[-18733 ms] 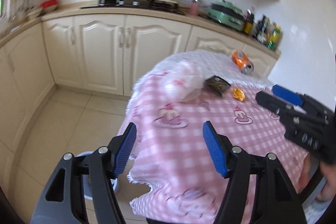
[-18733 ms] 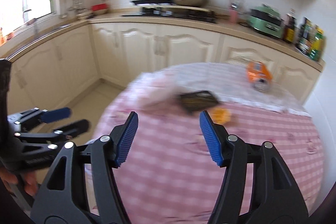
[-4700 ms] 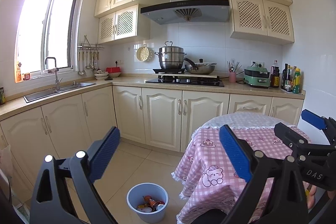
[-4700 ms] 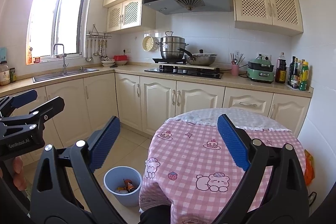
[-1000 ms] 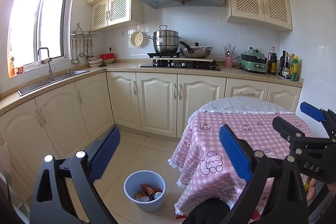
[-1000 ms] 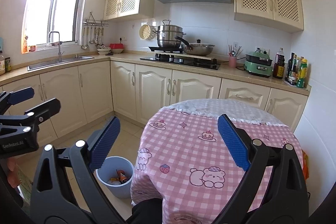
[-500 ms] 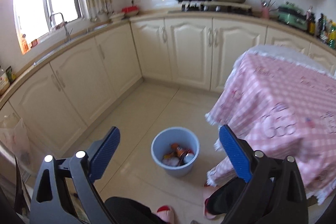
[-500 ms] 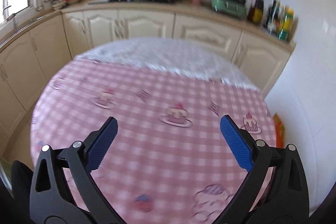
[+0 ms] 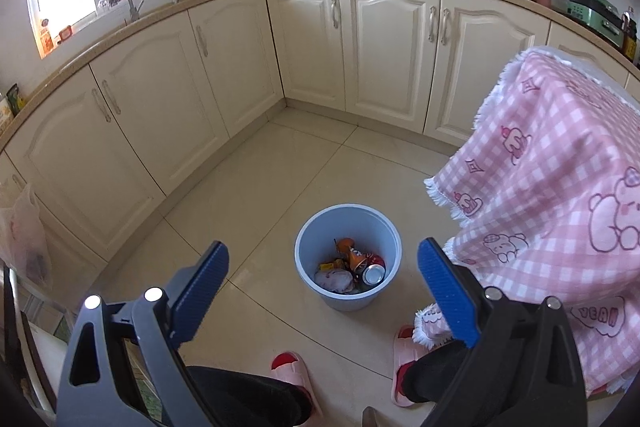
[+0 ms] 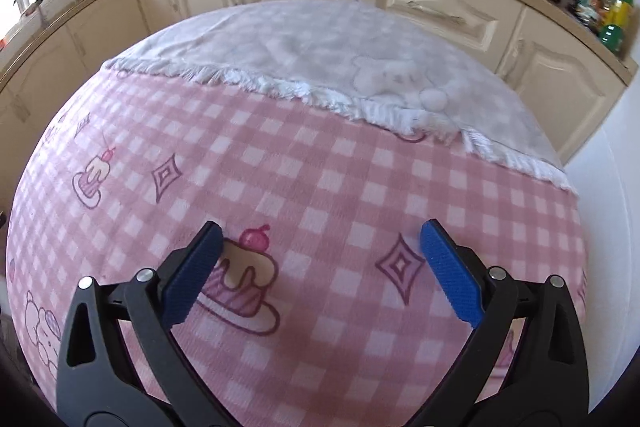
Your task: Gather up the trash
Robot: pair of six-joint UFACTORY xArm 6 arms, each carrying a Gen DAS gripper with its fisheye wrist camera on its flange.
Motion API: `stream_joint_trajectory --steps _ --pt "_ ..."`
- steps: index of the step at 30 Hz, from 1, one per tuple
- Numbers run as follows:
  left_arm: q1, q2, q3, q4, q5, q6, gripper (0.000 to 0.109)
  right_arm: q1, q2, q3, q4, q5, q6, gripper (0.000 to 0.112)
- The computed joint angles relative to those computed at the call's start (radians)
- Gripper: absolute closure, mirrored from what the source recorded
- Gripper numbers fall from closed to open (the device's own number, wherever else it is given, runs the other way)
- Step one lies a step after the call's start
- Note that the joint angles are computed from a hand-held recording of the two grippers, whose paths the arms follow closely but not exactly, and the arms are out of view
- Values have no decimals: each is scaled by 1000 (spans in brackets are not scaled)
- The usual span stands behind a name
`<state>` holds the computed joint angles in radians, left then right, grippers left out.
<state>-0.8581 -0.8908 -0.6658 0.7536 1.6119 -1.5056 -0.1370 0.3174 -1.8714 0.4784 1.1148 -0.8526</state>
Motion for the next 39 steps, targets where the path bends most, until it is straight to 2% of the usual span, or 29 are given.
stream_joint_trajectory --steps 9,12,19,24,30,39 --pt "216 -120 167 57 -189 28 15 1 11 -19 1 11 -10 15" --pt "335 -144 230 81 -291 54 15 1 11 -19 1 11 -10 15" --pt "575 -87 340 152 -492 73 15 1 10 -18 1 11 -10 15" --pt "695 -70 404 116 -556 63 15 1 10 -18 0 11 -10 15" --pt "830 -4 405 80 -575 104 15 1 9 -17 1 10 -10 15" --pt "919 11 421 48 -601 144 15 2 10 -17 0 10 -10 15"
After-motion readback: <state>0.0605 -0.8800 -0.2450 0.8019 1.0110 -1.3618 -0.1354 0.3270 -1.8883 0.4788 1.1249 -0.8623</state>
